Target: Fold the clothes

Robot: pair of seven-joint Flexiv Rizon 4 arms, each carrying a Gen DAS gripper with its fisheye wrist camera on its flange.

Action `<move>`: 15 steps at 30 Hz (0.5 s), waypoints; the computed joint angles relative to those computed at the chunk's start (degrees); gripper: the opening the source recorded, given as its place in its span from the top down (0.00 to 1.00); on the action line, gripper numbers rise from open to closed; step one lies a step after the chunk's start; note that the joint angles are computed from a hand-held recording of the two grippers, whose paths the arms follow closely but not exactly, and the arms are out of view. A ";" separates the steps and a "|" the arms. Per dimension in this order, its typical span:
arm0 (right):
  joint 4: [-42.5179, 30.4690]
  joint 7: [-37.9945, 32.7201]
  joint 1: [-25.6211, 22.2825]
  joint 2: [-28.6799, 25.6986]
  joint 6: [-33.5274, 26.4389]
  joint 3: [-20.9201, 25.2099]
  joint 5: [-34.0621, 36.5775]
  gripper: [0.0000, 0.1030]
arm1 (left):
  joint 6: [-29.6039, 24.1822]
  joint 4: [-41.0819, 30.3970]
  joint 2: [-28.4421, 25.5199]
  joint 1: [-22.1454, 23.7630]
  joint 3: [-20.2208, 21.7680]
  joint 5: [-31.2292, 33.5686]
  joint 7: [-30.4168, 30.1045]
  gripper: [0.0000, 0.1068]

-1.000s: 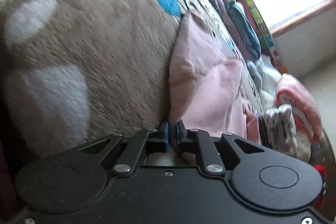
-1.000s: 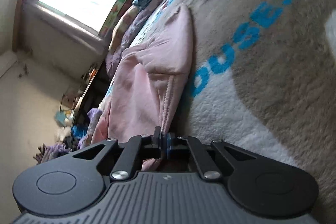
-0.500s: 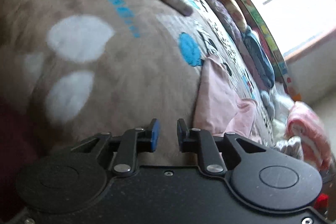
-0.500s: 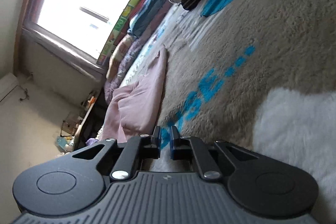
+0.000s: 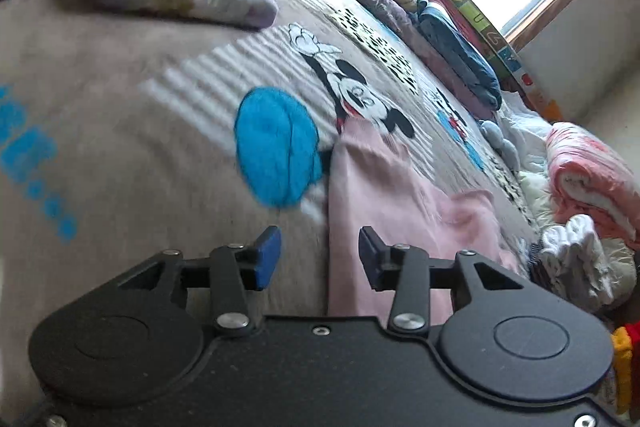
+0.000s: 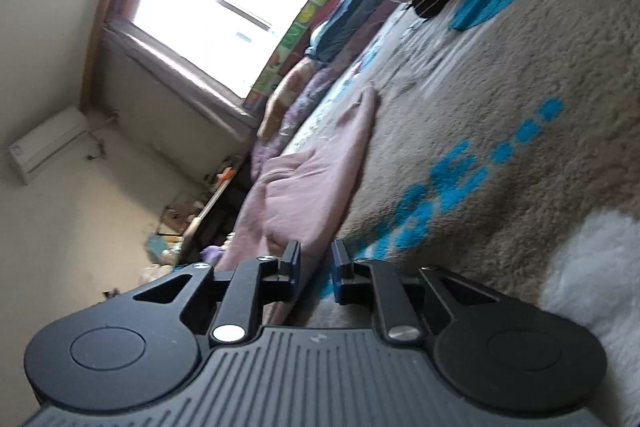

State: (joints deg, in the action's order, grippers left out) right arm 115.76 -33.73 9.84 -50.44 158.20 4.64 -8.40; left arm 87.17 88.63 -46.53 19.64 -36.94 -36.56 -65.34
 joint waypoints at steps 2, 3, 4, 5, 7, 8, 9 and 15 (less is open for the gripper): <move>-0.49 0.27 -0.60 -0.62 1.07 0.10 -1.56 0.79 | -3.32 -4.60 -2.17 -1.61 1.84 0.03 -0.23 0.62; -0.74 0.45 -0.83 -0.84 1.47 0.12 -2.16 0.78 | -4.68 -6.68 -3.24 -2.16 2.25 -0.38 0.01 0.62; -1.00 0.63 -1.03 -1.04 1.84 0.12 -2.72 0.78 | -6.03 -8.78 -4.22 -2.89 2.94 -0.85 0.17 0.62; -1.21 0.71 -1.15 -1.26 2.31 0.11 -3.15 0.76 | -7.21 -10.80 -4.98 -3.97 4.16 -1.26 0.05 0.62; -1.64 0.91 -1.38 -1.73 3.16 0.05 -4.02 0.75 | -9.57 -14.31 -6.62 -5.24 5.24 -2.27 0.87 0.61; -1.85 1.03 -1.51 -1.97 3.61 0.02 -4.47 0.74 | -11.01 -16.28 -7.45 -6.14 6.28 -2.60 0.85 0.60; -2.05 1.21 -1.67 -2.23 4.09 -0.01 -4.97 0.73 | -12.39 -18.55 -8.32 -7.45 8.01 -2.70 0.21 0.60; -3.14 2.30 -2.50 -3.65 6.81 -0.36 -7.97 0.68 | -19.99 -28.16 -12.70 -11.07 11.88 -4.14 2.02 0.36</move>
